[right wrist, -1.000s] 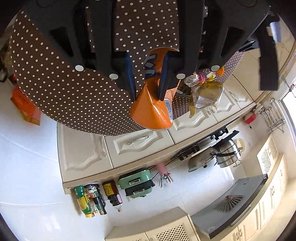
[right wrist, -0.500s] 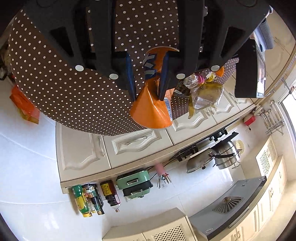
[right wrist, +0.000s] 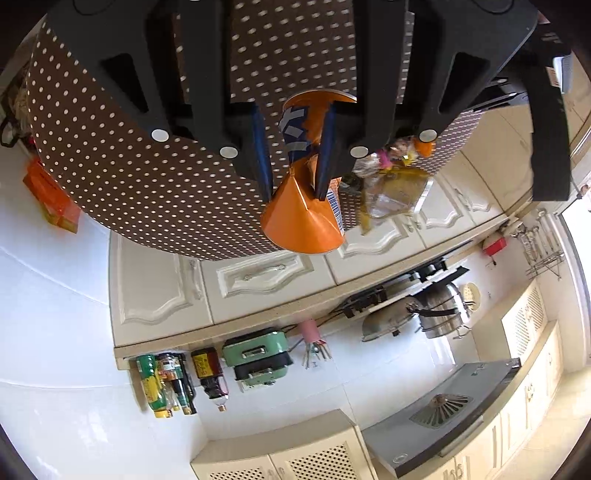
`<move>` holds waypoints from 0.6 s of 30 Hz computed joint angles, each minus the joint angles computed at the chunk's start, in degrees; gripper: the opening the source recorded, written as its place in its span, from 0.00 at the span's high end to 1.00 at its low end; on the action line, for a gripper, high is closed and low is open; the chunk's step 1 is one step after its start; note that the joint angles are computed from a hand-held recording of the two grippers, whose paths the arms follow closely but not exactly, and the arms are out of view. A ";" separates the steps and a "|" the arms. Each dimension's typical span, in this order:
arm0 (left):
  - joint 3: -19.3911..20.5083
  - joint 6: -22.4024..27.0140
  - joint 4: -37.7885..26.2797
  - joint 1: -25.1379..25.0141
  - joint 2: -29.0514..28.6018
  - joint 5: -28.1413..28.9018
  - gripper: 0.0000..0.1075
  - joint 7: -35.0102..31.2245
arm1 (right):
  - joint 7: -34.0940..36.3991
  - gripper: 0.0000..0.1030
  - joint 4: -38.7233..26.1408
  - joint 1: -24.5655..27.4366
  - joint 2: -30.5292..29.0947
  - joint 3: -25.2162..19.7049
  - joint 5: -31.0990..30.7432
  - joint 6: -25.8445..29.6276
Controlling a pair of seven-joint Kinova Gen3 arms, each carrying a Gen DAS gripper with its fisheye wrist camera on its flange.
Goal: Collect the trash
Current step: 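Grasp the black snack wrapper with the left gripper while the right holds the Fanta can, then carry wrapper and Fanta can over the bin and open both grippers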
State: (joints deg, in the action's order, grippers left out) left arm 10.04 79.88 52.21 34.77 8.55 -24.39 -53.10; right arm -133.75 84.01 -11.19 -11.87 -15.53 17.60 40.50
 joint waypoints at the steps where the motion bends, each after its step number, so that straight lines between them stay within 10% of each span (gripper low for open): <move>1: -0.22 -0.44 1.06 -0.27 -1.22 0.26 0.88 0.59 | 0.32 0.77 -0.29 -0.36 -0.18 -0.10 -0.26 0.09; 9: -0.73 -5.46 14.76 -8.45 -16.20 5.62 0.88 4.07 | -0.17 0.78 -4.09 -4.08 0.48 -6.71 2.02 1.53; 18: -10.65 -7.77 29.42 -17.28 -32.89 14.52 0.88 1.25 | -4.21 0.78 -12.57 -16.14 9.65 -16.66 12.40 5.77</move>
State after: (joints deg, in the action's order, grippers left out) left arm -0.60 72.10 81.63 17.48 -24.34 -9.87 -51.85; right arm -137.96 71.43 -27.33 -2.23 -32.19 30.00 46.27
